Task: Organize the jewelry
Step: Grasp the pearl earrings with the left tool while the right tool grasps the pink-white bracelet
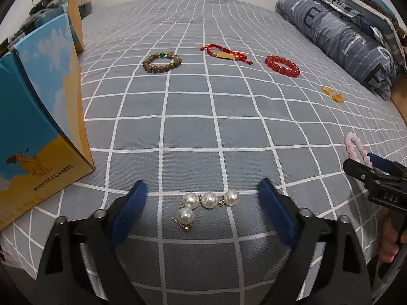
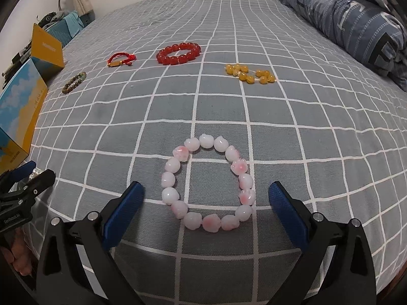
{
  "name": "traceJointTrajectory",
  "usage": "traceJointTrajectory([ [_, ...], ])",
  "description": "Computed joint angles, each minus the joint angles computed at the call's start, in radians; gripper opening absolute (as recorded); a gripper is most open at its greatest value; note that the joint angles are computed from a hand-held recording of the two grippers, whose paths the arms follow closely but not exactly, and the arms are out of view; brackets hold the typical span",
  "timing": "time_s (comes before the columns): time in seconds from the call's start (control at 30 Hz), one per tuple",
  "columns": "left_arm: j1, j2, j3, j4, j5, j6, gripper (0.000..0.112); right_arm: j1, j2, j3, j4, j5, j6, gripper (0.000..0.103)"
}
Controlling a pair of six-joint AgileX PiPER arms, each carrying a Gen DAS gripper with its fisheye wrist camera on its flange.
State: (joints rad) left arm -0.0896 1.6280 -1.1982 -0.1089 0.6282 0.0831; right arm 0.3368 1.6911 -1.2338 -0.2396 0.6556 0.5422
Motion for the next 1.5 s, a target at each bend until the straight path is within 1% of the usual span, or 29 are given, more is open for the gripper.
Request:
traceJointTrajectory([
  [0.03, -0.002, -0.001, -0.002, 0.009, 0.005, -0.009, 0.074, 0.001, 0.000, 0.000, -0.004, 0.000, 0.004, 0.088],
  [0.07, -0.001, -0.002, -0.004, 0.008, 0.010, -0.012, 0.071, 0.001, -0.002, 0.001, -0.006, 0.001, 0.007, 0.083],
  [0.1, 0.002, -0.004, -0.006, 0.007, 0.015, -0.012, 0.065, -0.001, -0.005, 0.002, -0.006, 0.000, 0.006, 0.080],
  [0.13, 0.003, -0.004, -0.007, 0.009, 0.017, -0.014, 0.059, -0.001, -0.009, 0.004, -0.012, 0.002, 0.015, 0.073],
  [0.17, 0.005, -0.005, -0.007, 0.009, 0.020, -0.015, 0.056, -0.003, -0.012, 0.005, -0.012, 0.002, 0.018, 0.066],
  [0.2, 0.007, -0.006, -0.007, 0.008, 0.022, -0.013, 0.048, -0.003, -0.013, 0.004, -0.015, 0.003, 0.024, 0.062],
  [0.23, 0.004, -0.005, -0.010, 0.027, 0.027, -0.024, 0.040, -0.001, -0.015, 0.007, -0.034, 0.004, 0.043, 0.052],
  [0.27, 0.000, -0.004, -0.015, 0.041, 0.034, -0.031, 0.036, 0.004, -0.016, 0.009, -0.065, 0.010, 0.073, 0.040],
  [0.3, 0.000, -0.004, -0.017, 0.045, 0.038, -0.033, 0.034, 0.002, -0.017, 0.010, -0.068, 0.009, 0.077, 0.034],
  [0.33, 0.001, -0.005, -0.021, 0.041, 0.045, -0.029, 0.026, -0.003, -0.020, 0.013, -0.056, 0.005, 0.069, 0.022],
  [0.37, 0.000, -0.005, -0.024, 0.053, 0.052, -0.039, 0.019, -0.008, -0.021, 0.014, -0.047, 0.002, 0.066, 0.021],
  [0.4, 0.002, -0.005, -0.026, 0.053, 0.055, -0.040, 0.010, -0.010, -0.023, 0.016, -0.045, -0.001, 0.068, 0.020],
  [0.43, 0.010, -0.007, -0.028, 0.032, 0.060, -0.023, 0.010, -0.011, -0.027, 0.020, -0.052, -0.004, 0.078, 0.018],
  [0.53, 0.019, -0.013, -0.023, 0.005, 0.058, -0.004, 0.010, 0.002, -0.035, 0.026, -0.084, -0.008, 0.112, 0.018],
  [1.03, 0.029, -0.022, -0.035, -0.023, 0.078, 0.011, 0.010, 0.004, -0.074, 0.040, -0.109, -0.023, 0.146, 0.018],
  [1.3, 0.032, -0.036, -0.057, -0.022, 0.097, 0.004, 0.010, 0.010, -0.101, 0.039, -0.125, -0.016, 0.165, 0.018],
  [1.5, 0.044, -0.044, -0.079, -0.033, 0.117, 0.006, 0.010, 0.030, -0.117, 0.024, -0.159, 0.007, 0.193, 0.018],
])
